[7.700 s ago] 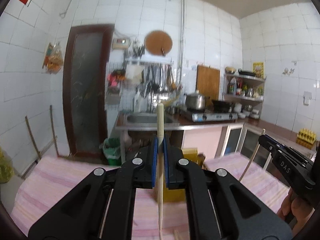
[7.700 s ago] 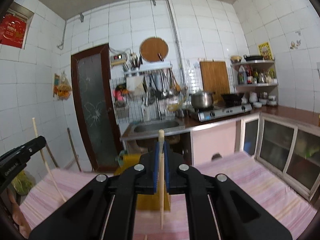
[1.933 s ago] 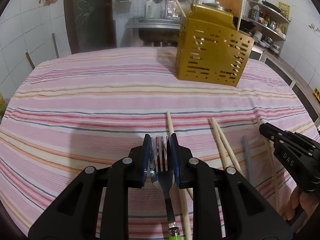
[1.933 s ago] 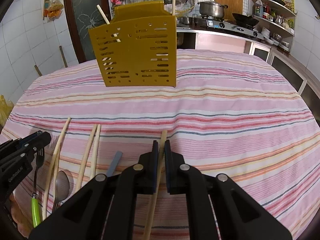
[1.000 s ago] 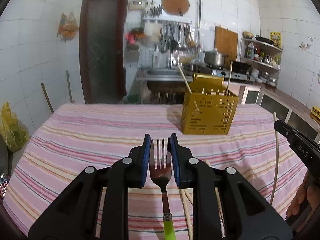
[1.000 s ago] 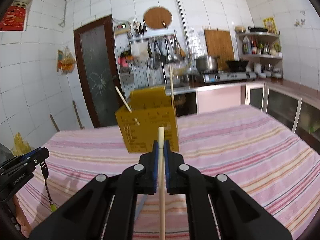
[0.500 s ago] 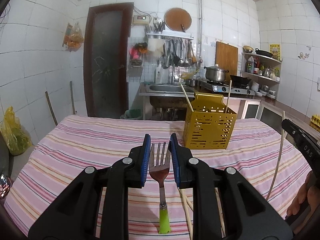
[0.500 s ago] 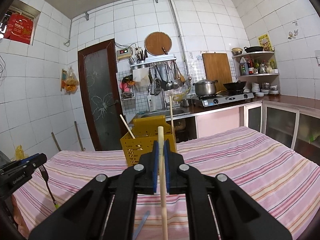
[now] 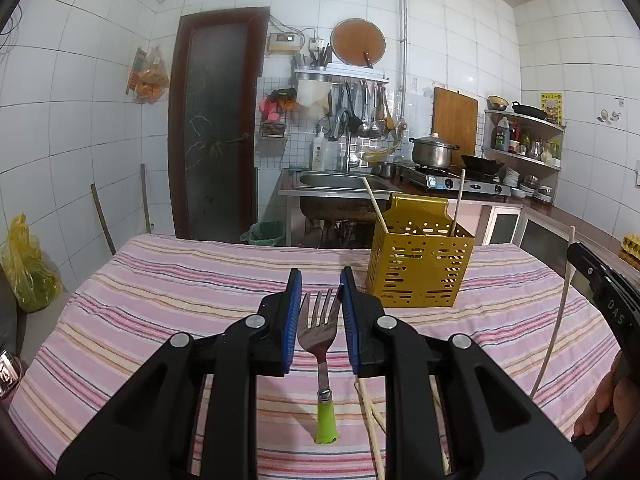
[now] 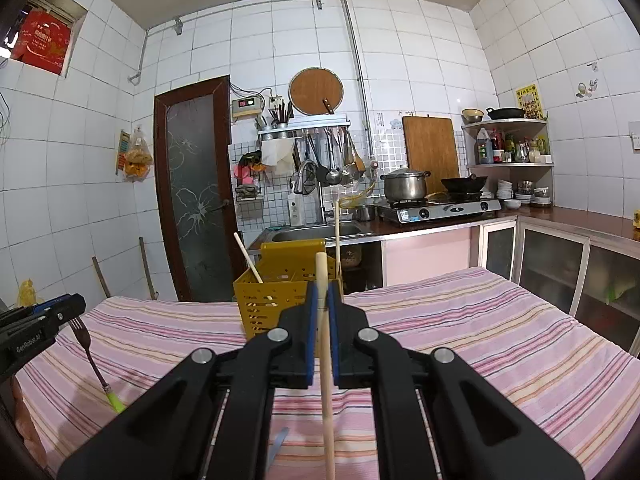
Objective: Organize utensils
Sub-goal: 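Carry the fork toward the yellow holder with the left gripper while the right gripper carries the chopstick, then lower the fork and chopstick into the yellow holder and open both grippers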
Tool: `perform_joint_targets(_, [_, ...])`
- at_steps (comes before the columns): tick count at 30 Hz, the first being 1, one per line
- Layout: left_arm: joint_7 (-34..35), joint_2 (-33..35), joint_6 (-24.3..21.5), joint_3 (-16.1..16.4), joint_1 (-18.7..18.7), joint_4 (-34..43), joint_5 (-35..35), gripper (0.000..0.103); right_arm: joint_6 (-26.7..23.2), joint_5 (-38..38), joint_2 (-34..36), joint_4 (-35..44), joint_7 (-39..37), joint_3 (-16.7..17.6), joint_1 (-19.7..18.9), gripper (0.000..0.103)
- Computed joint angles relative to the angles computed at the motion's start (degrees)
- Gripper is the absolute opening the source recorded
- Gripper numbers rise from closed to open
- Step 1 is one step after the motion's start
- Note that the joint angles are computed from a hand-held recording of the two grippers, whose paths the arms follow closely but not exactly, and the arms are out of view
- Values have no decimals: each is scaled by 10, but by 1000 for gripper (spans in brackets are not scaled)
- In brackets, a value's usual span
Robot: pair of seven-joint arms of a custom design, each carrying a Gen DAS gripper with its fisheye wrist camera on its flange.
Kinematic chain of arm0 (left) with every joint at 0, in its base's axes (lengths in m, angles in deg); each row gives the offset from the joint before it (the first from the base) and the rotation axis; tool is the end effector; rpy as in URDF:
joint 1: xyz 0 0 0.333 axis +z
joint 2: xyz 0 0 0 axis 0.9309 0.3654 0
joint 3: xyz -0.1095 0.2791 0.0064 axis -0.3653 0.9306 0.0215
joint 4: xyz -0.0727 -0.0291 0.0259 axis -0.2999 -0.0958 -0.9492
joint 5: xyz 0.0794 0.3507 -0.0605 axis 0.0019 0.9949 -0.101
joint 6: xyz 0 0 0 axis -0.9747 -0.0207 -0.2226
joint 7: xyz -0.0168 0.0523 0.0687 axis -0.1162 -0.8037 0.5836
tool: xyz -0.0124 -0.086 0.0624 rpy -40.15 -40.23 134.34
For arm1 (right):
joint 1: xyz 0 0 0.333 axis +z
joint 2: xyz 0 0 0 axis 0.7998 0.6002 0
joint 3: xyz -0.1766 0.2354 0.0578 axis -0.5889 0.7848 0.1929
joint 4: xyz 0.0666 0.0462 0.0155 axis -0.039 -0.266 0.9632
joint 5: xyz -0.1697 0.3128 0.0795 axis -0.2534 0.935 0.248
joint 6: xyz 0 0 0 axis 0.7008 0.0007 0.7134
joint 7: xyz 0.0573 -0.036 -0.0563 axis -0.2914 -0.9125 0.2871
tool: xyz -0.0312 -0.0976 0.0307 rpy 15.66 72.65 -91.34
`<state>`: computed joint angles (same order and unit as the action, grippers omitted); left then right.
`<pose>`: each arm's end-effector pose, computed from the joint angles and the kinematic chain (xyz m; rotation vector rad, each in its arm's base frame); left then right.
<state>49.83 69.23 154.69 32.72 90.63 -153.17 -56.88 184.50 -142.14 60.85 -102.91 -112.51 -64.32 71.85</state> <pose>0.4526 -0.1896 0.6076 -1.3822 1.5899 -1.1835 0.3988 0.2765 0.5791 -1.1139 1.4820 -1.1656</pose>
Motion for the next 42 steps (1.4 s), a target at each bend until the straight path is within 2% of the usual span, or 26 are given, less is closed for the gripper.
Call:
perform_joint_targets(7, [-6,17,-16,0,3,29,17,19,7,23,3,21,-41,-3,-5,6])
perform_joint_targets(11, [-25,26,-17,-24,31,52,47,19,8,28,4,35,-58,-6,-11,6])
perform_joint_targets(16, [-48,47,-24,-39,49,88,80,19,23,39,16,59,-81,-14,-23,6])
perform_joint_targets(19, [-76,65,-32,-68,80,120,118,19,35,47,28,76,-94,-21,-29,6])
perform_joint_targets(23, [-132,92,-43,-141,156,174,191,19,46,52,40,94,-110,-26,-35,6])
perform_joint_targets(26, [-170,120,-55,-181,189,213,243,19,54,53,49,112,-123,-31,-39,6])
perform_joint_targets(28, [-216,153,-73,-224,223,252,311,19,55,51,55,126,-133,-33,-42,5])
perform_joint_targets(29, [-259,179,-90,-245,234,280,372,19,55,49,58,134,-136,-34,-42,5])
perform_joint_targets(30, [-289,200,-102,-247,226,300,419,19,55,48,62,144,-141,-35,-43,5])
perform_joint_targets(31, [-322,228,-119,-237,201,329,475,19,57,46,66,154,-145,-36,-44,5])
perform_joint_targets(33, [-343,269,-148,-212,149,374,529,19,61,41,75,180,-157,-39,-45,5])
perform_joint_targets(36, [-336,320,-179,-182,81,441,557,19,60,26,92,222,-173,-41,-44,5])
perform_joint_targets(42, [-290,438,-254,-109,-89,631,608,19,72,22,162,347,-217,-60,-32,5])
